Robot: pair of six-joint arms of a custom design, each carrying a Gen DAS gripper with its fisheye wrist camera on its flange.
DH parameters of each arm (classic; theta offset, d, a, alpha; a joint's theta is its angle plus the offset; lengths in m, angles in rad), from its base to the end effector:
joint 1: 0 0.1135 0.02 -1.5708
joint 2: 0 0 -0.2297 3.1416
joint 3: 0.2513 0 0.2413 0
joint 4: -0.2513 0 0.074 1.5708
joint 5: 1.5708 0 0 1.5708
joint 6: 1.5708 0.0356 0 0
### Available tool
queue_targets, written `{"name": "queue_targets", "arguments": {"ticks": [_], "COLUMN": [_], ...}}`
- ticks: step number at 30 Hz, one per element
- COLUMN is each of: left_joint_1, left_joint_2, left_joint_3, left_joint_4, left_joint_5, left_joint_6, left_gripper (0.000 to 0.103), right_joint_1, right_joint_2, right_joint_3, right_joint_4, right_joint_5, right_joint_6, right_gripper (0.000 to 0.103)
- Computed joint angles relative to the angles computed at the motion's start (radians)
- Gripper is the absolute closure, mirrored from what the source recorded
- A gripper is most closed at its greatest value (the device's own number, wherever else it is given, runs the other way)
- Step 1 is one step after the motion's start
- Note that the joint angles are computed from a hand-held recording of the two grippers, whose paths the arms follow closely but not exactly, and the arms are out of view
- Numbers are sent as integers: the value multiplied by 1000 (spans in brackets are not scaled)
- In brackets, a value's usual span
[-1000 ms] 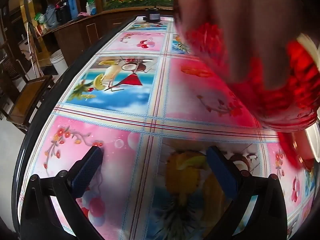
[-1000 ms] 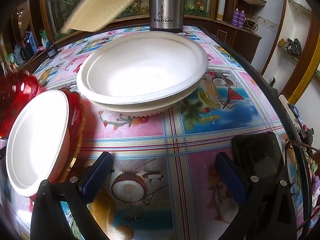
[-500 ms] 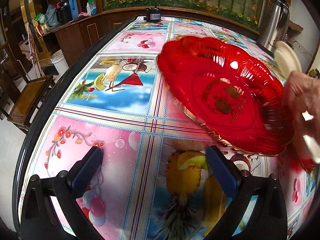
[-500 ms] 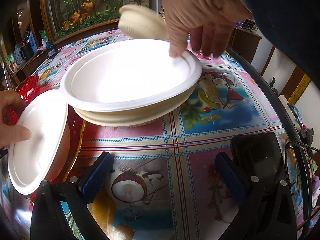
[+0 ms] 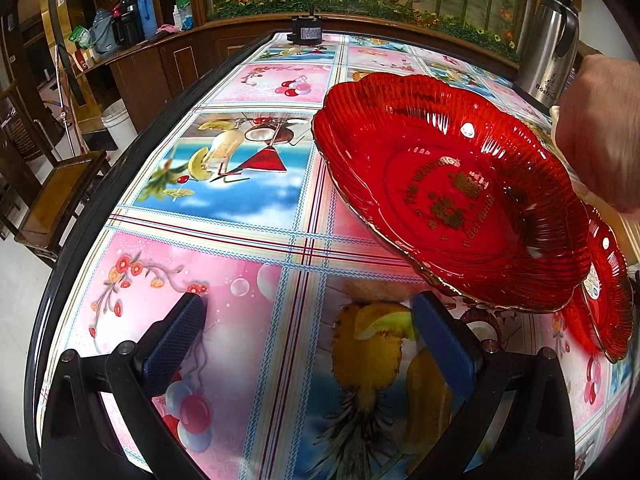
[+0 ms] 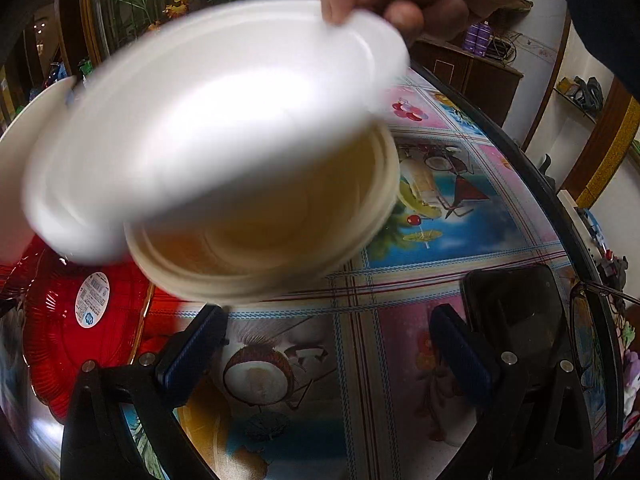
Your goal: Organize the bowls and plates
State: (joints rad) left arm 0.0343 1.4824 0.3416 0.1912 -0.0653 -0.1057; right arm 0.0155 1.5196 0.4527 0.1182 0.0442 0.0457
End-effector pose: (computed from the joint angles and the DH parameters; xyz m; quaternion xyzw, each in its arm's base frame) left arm 0.2152 0.0097 0.0658 -0.0765 0.9486 0.0202 0.3064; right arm 0.2375 0.0021 0.0782 0.0211 0.9516 -0.0117 0.3065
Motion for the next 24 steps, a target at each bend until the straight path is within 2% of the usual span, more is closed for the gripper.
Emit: {"name": "queue_targets", "arguments": {"ticks": [24], "left_joint_1": [0], "left_joint_2": [3], "left_joint_3": [0], "left_joint_4": [2], "left_joint_5": [0], "left_joint_6": [0], "left_gripper": [0], "right_joint_1": [7], "right_joint_2": [-4], "right_joint_3": [1], "right_joint_4": [-5], "right_joint_5": [5], "right_joint_6": [6], "right_gripper": [0]}}
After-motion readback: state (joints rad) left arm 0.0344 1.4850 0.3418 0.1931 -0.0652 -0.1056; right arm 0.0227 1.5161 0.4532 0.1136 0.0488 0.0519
